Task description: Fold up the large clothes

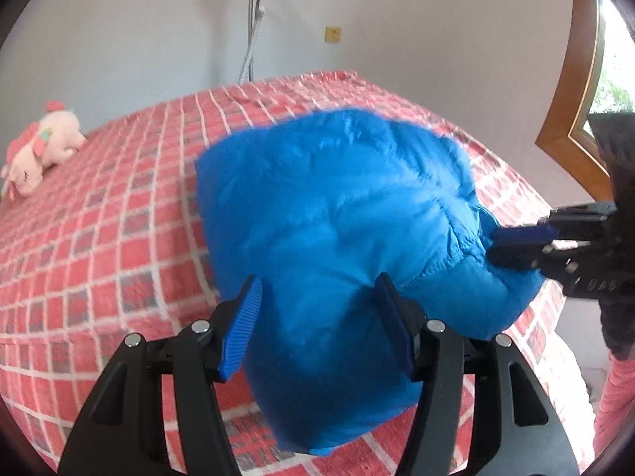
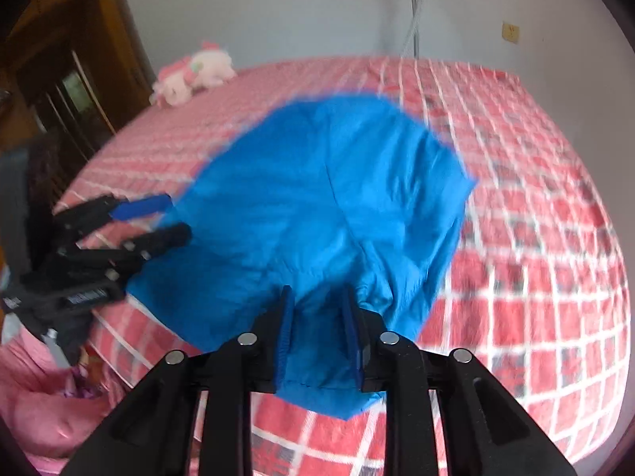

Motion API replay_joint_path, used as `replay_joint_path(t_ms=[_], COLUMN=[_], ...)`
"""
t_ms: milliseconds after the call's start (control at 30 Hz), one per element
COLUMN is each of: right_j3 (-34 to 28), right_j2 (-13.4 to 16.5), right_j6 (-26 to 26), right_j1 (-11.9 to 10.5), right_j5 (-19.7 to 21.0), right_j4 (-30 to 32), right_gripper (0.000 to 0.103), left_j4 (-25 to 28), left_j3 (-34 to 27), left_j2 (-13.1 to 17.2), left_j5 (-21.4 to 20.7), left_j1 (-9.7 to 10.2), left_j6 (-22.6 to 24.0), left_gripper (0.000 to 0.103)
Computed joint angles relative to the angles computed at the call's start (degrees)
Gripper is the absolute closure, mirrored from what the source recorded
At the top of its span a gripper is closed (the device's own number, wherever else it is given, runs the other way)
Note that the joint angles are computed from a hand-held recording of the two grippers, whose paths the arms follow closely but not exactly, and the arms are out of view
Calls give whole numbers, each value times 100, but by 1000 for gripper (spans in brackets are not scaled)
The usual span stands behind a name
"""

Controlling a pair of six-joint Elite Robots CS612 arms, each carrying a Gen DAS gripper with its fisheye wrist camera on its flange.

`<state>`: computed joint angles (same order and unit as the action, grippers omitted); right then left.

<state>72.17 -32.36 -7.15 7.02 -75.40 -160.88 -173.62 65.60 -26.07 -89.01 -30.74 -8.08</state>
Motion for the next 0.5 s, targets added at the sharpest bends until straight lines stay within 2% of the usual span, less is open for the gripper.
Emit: replay_joint_path(t_ms=[267, 367, 433, 500], right_j3=[133, 200, 239, 194], right_j2=[173, 52, -46, -100], right_j6=[327, 102, 129, 209], right_j1=[3, 5, -47, -87], right_j5=[63, 46, 255, 434], right_j4=[-430, -378, -354, -478], right_gripper=[82, 79, 77, 73], left_j4=[-103, 77, 170, 220], left_j3=[-17, -50, -132, -257], left_j2=[106, 54, 37, 40], left_j5=[50, -193, -482, -593], left_j1=[-17, 51, 127, 179], left_j6=[46, 10, -72, -155], left_gripper=[42, 42, 43, 43])
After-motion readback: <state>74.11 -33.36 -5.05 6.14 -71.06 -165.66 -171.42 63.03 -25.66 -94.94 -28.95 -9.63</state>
